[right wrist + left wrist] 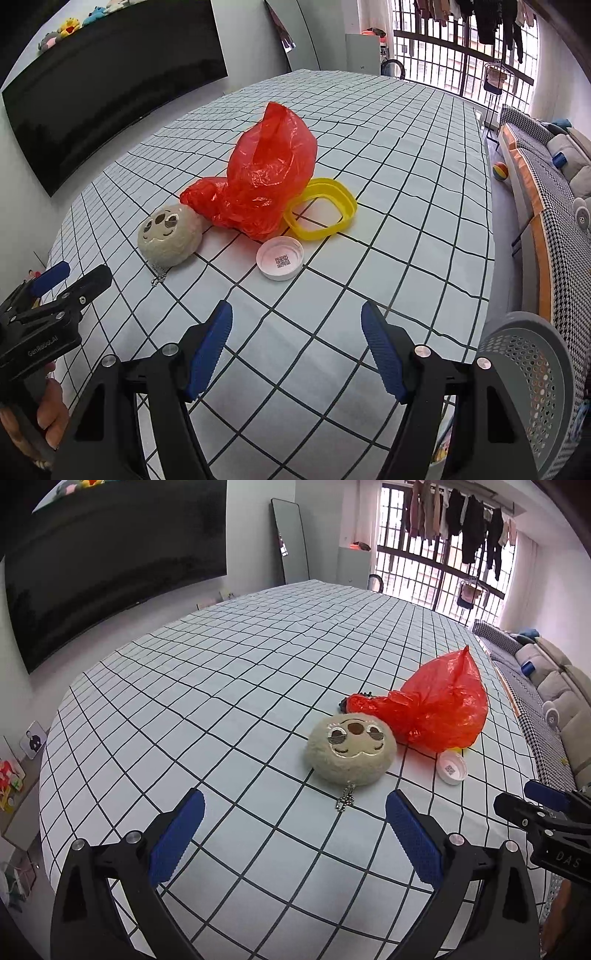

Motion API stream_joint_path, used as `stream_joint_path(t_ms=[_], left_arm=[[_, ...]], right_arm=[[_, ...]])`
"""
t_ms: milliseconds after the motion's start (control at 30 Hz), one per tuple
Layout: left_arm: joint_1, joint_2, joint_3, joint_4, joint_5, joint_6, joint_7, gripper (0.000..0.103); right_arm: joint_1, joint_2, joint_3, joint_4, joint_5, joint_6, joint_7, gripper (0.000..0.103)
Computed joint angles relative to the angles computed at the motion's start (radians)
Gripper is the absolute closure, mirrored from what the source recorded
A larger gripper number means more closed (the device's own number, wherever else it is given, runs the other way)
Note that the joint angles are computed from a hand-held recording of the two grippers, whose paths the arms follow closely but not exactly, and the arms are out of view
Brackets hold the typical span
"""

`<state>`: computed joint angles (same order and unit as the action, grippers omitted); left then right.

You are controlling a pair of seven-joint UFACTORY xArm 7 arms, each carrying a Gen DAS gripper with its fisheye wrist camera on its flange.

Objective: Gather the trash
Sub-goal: 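Move both grippers back toward the red bag, yellow ring and white cap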

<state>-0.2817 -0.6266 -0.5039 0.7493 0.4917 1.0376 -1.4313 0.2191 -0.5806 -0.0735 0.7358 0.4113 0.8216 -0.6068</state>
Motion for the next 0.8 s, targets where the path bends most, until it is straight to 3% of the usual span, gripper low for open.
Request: stream_joint_path(t_ms=[333, 800], left_arm=[[-0.004, -0.01, 0.021, -0.035, -0.014, -0.039, 0.006, 0.006], [-0.005, -0.032, 0.027, -0.066, -0.044, -0.059, 0.015, 0.006]], right_arm=[[0.02, 0.132, 0.048, 0.07, -0.008, -0.012, 0.011, 0.034], [0.018, 0.234, 0.1, 0.093, -0.072, -0.119, 0.095, 0.034]])
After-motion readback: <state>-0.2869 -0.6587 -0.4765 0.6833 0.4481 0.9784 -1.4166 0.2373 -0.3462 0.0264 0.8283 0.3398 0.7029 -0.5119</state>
